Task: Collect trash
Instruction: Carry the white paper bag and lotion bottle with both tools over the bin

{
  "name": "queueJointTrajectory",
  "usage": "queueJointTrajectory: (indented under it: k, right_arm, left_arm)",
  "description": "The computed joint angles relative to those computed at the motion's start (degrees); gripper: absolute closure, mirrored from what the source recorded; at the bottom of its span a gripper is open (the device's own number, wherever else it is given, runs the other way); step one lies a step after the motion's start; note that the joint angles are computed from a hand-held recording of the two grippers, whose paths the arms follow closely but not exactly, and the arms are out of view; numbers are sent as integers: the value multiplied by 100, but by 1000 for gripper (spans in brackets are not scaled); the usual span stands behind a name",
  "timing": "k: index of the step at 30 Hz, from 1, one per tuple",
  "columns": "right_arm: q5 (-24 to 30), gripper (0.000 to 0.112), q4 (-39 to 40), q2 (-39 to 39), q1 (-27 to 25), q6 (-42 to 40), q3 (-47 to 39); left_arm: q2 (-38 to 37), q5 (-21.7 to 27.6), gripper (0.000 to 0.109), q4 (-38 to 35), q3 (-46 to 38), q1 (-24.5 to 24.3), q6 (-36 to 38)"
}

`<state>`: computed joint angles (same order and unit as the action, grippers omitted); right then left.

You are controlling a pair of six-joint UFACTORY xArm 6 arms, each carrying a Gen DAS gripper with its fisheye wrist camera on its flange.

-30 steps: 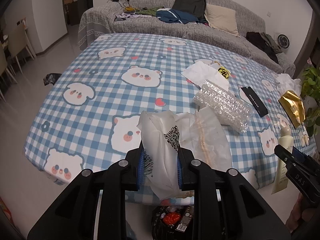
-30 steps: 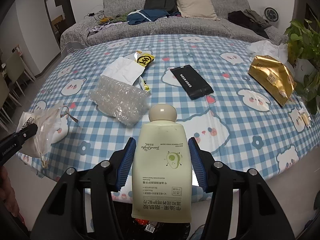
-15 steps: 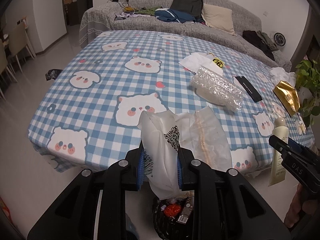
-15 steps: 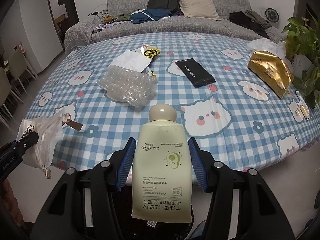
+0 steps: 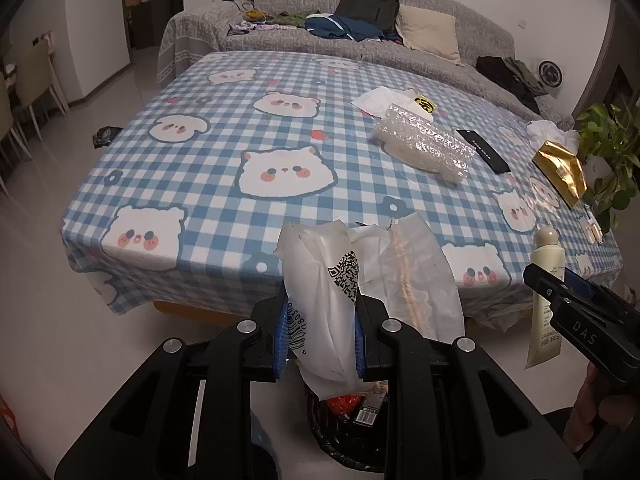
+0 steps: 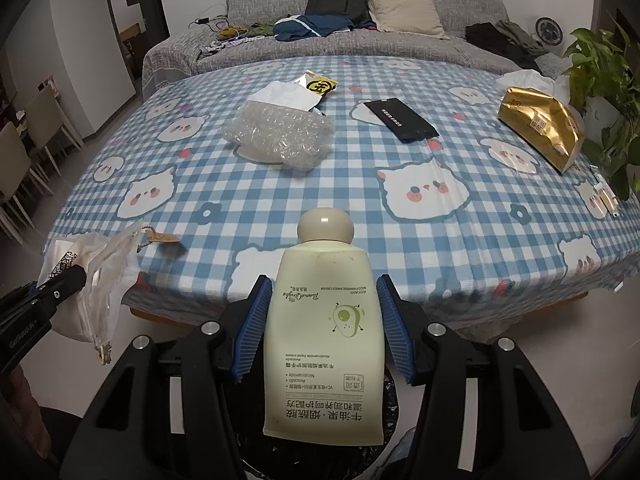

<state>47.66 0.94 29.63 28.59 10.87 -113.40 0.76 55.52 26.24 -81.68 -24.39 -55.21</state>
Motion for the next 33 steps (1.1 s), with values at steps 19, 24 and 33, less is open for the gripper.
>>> queueJointTrajectory:
  k: [19,24,33]
  right_arm:
    - [-738,60,59,-1220,165,-83,1987]
    - [-833,60,61,-1404,211,-110,2347]
    - [-959,60,19,-1640,325,-43,2886]
  left_arm:
    - [-775,-56,85,112,1103,-499,-561]
    - [-905,-123,85,88,1357,-554,-672]
    - [-1005,-205,85,-9,1729,-633,-715]
